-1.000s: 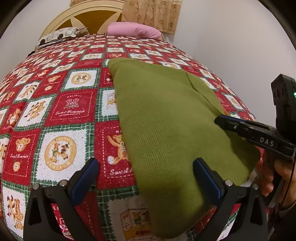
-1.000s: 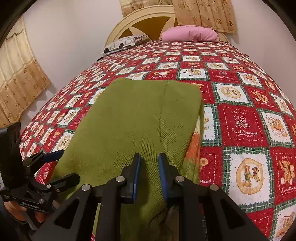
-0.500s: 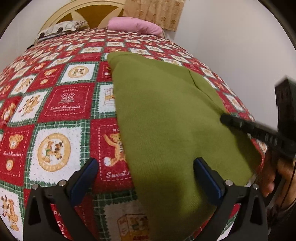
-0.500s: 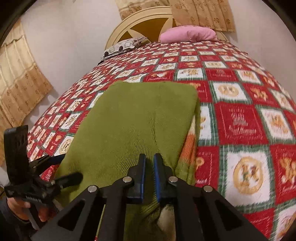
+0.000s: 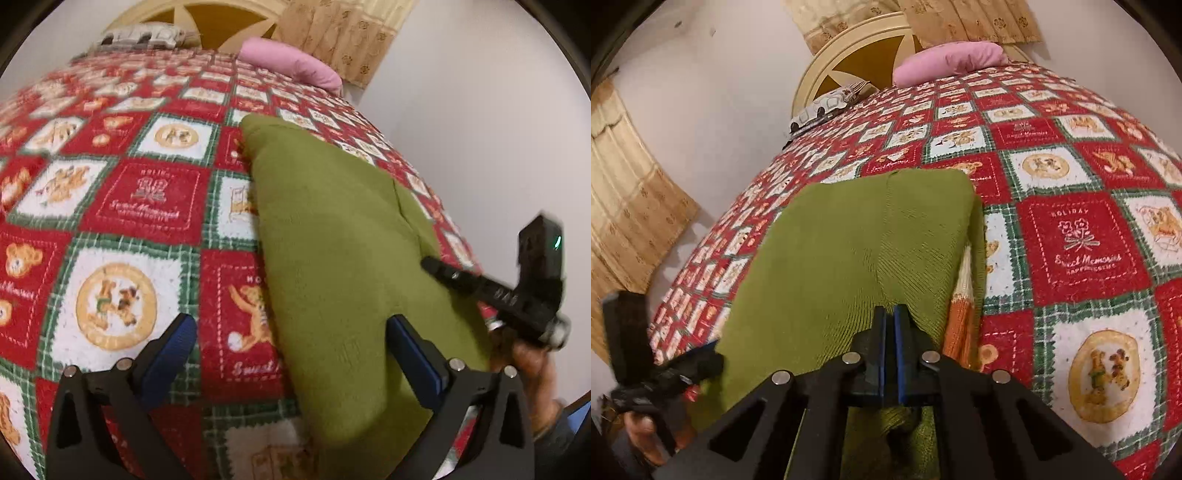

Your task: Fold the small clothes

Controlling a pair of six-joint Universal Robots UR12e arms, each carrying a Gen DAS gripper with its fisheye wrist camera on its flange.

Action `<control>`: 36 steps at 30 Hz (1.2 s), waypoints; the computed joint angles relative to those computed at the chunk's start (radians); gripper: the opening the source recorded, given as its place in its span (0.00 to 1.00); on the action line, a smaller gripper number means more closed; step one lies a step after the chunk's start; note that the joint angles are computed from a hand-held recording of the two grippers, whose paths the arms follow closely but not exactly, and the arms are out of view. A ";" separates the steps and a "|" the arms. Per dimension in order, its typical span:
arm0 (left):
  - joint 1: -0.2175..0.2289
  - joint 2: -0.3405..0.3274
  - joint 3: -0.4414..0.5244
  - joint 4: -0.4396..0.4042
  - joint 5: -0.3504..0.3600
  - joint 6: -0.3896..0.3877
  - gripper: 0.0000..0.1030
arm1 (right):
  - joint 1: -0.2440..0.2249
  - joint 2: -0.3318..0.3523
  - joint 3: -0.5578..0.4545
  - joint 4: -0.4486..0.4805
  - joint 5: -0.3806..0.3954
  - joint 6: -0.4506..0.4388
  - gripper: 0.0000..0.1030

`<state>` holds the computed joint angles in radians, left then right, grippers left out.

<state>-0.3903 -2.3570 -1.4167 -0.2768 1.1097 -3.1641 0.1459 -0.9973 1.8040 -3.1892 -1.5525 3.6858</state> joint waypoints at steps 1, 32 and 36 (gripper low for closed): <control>-0.008 0.002 0.000 -0.007 0.019 0.028 1.00 | -0.001 -0.002 -0.008 0.023 0.004 -0.003 0.02; -0.007 0.012 -0.023 -0.004 -0.068 0.131 0.84 | -0.120 0.076 -0.063 -0.060 0.263 0.047 0.43; -0.008 0.009 -0.015 -0.021 -0.079 0.141 0.84 | -0.117 0.084 -0.064 -0.082 0.255 0.047 0.43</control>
<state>-0.3979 -2.3479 -1.4319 -0.2981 1.0312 -3.0226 0.0285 -0.9131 1.7404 -3.2714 -1.2973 3.7328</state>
